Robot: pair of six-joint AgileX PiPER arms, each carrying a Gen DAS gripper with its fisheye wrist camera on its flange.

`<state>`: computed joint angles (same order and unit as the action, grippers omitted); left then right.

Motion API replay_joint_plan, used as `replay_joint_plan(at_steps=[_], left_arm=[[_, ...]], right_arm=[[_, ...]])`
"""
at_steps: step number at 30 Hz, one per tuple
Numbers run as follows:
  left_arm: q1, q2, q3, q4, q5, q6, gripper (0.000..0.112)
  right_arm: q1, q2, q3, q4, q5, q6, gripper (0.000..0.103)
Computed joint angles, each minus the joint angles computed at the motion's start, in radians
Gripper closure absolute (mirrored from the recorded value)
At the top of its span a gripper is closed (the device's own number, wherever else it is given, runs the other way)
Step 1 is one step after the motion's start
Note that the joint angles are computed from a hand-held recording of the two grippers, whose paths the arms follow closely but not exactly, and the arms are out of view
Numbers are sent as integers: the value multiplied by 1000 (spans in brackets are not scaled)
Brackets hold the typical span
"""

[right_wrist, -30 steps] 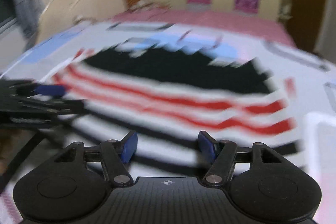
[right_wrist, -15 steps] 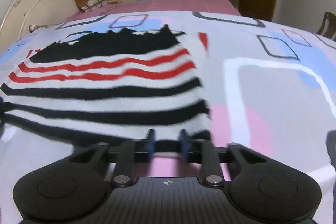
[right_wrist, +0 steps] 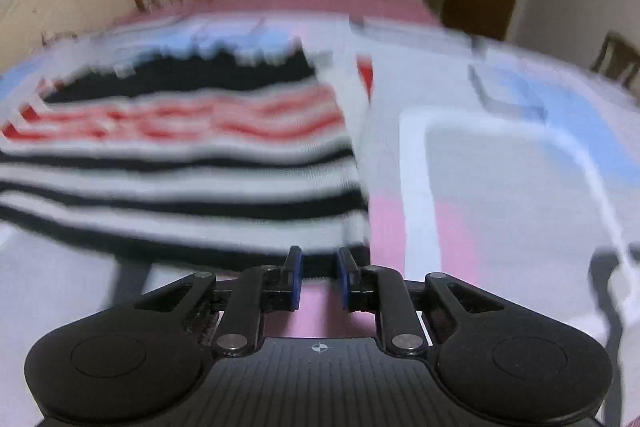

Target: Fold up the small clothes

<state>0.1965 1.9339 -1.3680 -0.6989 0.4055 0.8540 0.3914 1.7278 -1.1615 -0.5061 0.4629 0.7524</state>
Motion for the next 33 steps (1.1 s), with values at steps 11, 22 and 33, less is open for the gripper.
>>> replay_joint_plan(at_steps=[11, 22, 33], left_arm=[[-25, -3, 9, 78, -37, -95, 63], [-24, -175, 146, 131, -113, -140, 20], [133, -22, 139, -608, 131, -67, 56]], right_arm=[[-9, -5, 17, -16, -31, 4, 86], [13, -147, 113, -266, -111, 241, 18], [46, 32, -177, 283, -108, -188, 102]])
